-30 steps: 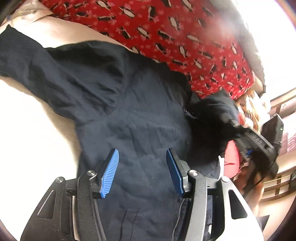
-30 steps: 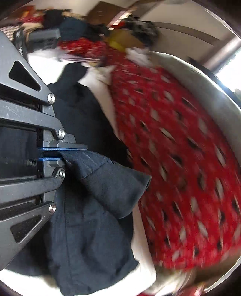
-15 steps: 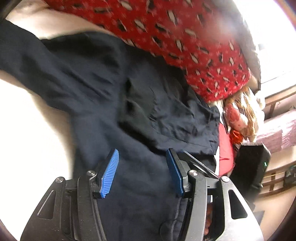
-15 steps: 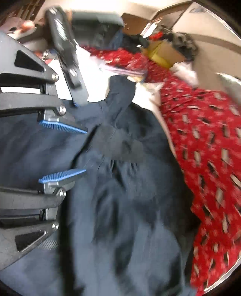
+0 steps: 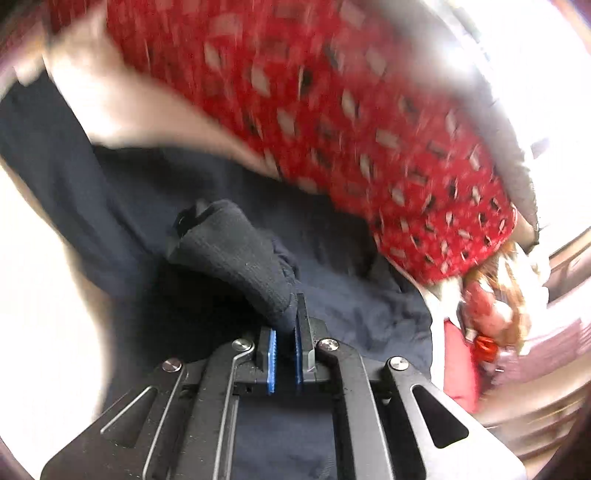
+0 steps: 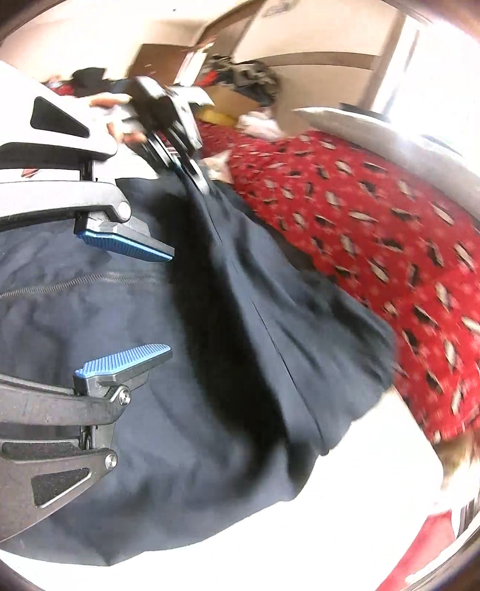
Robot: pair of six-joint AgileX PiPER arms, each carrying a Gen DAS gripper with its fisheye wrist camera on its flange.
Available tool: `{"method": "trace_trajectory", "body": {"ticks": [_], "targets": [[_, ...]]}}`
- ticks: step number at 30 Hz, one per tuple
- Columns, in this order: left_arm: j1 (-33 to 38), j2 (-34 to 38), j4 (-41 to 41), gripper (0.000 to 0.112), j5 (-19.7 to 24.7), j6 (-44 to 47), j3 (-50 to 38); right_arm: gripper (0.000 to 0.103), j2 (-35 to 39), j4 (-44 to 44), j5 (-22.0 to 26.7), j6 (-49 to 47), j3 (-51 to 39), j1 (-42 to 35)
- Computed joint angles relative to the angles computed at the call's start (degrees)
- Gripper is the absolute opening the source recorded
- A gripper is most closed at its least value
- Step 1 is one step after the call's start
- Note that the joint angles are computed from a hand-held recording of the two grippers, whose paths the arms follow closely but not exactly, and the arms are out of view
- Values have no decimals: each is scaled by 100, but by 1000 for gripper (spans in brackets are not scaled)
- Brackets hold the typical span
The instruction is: Fold large clothes
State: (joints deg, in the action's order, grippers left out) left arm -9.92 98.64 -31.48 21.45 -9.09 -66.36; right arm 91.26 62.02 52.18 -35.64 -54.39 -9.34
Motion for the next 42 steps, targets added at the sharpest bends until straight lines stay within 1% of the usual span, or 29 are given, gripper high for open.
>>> {"method": "trace_trajectory", "body": {"ticks": [2, 4, 6, 9, 10, 11, 12, 13, 15, 16, 17, 19, 21, 22, 23, 25, 27, 29, 30, 31, 32, 33, 35, 36, 38, 39, 40, 41, 42], "targets": [[81, -262, 241, 5, -26, -100, 191, 53, 176, 368, 43, -167, 31, -312], [209, -226, 360, 5, 238, -45, 139, 55, 420, 722, 104, -290, 38, -566], [209, -68, 500, 5, 401, -207, 25, 61, 862, 1189, 282, -386, -80, -676], [243, 73, 315, 5, 469, -187, -14, 61, 1525, 1439, 323, 152, -420, -474], [213, 56, 264, 5, 430, -189, 39, 60, 1627, 1477, 201, 329, -449, -414], [221, 80, 141, 5, 450, -118, 3, 57, 1674, 1732, 20, 319, -386, -379], [219, 85, 7, 5, 471, -30, -21, 47, 1707, 2088, -90, 163, -317, -388], [187, 87, -50, 5, 461, 1, -19, 10, 1785, 2372, -34, 24, -346, -439], [163, 221, -580, 7, 520, 572, -73, 2, 1849, 2662, 223, -326, -491, -646], [114, 353, -735, 8, 641, 744, -150, 1, 1637, 2878, 37, -642, -373, -754], [67, 479, -660, 8, 752, 691, -246, 1, 1507, 2909, -57, -803, -339, -856], [-237, 907, 157, 8, 848, 13, -467, 1, 1438, 2286, -320, -452, -512, -1005], [-416, 1237, 715, 8, 954, -385, -575, 2, 1820, 1140, -313, 348, -904, -949], [-431, 1154, 651, 9, 775, -316, -421, 2, 2008, 652, -58, 672, -1106, -949], [-380, 1009, 382, 9, 657, -18, -229, 4, 2042, 394, 224, 775, -1215, -992], [-207, 768, -195, 9, 723, 621, 12, 15, 1843, -13, 549, 904, -1341, -1055], [-45, 569, -828, 9, 794, 1320, 259, 16, 1581, 149, 879, 457, -1460, -1187], [-57, 452, -888, 9, 803, 1410, 363, 29, 1405, 651, 686, 65, -1572, -1259], [-108, 389, -916, 9, 736, 1439, 427, 53, 1450, 848, 456, -28, -1744, -1208], [-130, 405, -880, 9, 706, 1421, 419, 57, 1569, 822, 237, 94, -1984, -1112], [-213, 403, -692, 9, 625, 1257, 421, 57, 1789, 594, -127, 446, -2331, -920], [-272, 438, -503, 9, 586, 1073, 384, 57, 2090, 326, -261, 829, -2729, -754], [-235, 596, -565, 9, 585, 1148, 355, 57, 2890, -186, -238, 1617, -3674, -451], [-196, 669, -701, 9, 601, 1266, 334, 54, 3282, -459, -221, 2078, -4153, -291], [-151, 720, -867, 9, 643, 1398, 301, 52, 3758, -407, -268, 2416, -4668, -90], [-116, 731, -945, 9, 676, 1486, 284, 36, 4063, -474, -36, 2599, -5119, -49], [-97, 742, -946, 9, 701, 1517, 250, 4, 4266, -683, 54, 2719, -5471, 40], [-92, 753, -934, 9, 693, 1552, 226, 4, 4240, -881, -86, 2610, -5594, 139], [-109, 792, -837, 10, 669, 1519, 177, 3, 4044, -941, -455, 2326, -5487, 209]]}}
